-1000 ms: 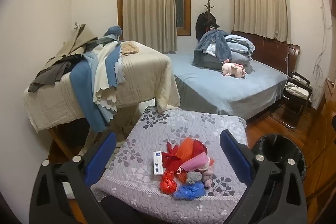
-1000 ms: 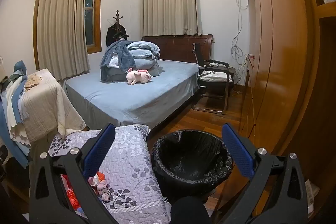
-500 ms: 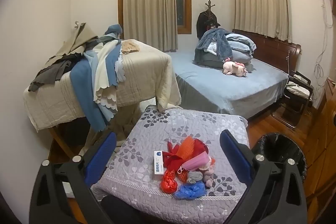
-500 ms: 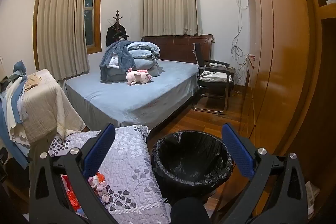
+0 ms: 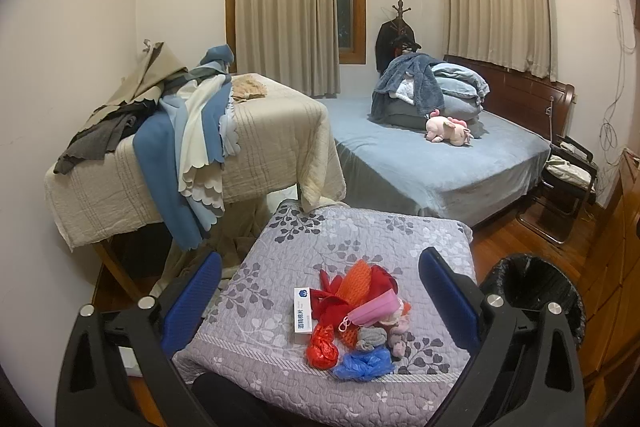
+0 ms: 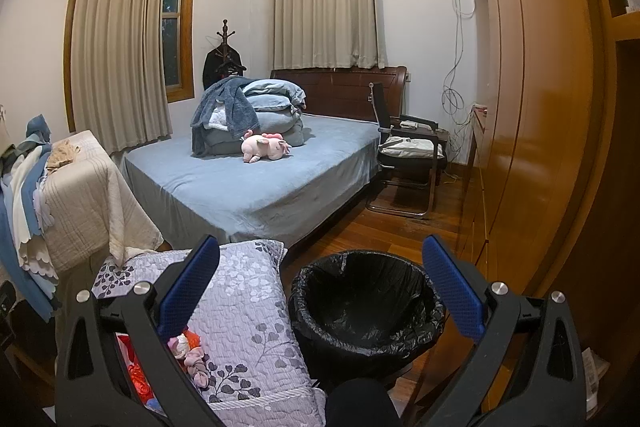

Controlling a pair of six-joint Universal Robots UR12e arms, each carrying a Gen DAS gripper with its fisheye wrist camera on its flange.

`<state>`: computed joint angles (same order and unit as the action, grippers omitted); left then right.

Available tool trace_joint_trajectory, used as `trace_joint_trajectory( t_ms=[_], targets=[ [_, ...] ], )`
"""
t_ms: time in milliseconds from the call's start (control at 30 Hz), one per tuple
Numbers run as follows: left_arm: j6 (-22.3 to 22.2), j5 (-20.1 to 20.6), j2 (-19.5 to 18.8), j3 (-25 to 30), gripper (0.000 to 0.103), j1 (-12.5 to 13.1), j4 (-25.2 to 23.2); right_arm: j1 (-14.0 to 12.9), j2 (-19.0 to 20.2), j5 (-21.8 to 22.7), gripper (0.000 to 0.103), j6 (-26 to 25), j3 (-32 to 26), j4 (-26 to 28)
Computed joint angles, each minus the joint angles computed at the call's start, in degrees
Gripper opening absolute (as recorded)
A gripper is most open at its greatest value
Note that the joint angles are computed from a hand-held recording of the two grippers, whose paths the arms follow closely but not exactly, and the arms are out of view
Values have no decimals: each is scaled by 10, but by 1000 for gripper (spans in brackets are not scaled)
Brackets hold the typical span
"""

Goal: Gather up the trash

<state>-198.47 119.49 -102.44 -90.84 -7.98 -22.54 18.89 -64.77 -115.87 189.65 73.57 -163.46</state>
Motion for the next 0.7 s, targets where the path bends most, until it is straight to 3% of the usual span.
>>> trace_joint_trajectory(
  t_ms=[700],
  targets=[
    [-4,2,0,3,97,-1,-9,1,6,2,98,-3,-11,8]
  ],
)
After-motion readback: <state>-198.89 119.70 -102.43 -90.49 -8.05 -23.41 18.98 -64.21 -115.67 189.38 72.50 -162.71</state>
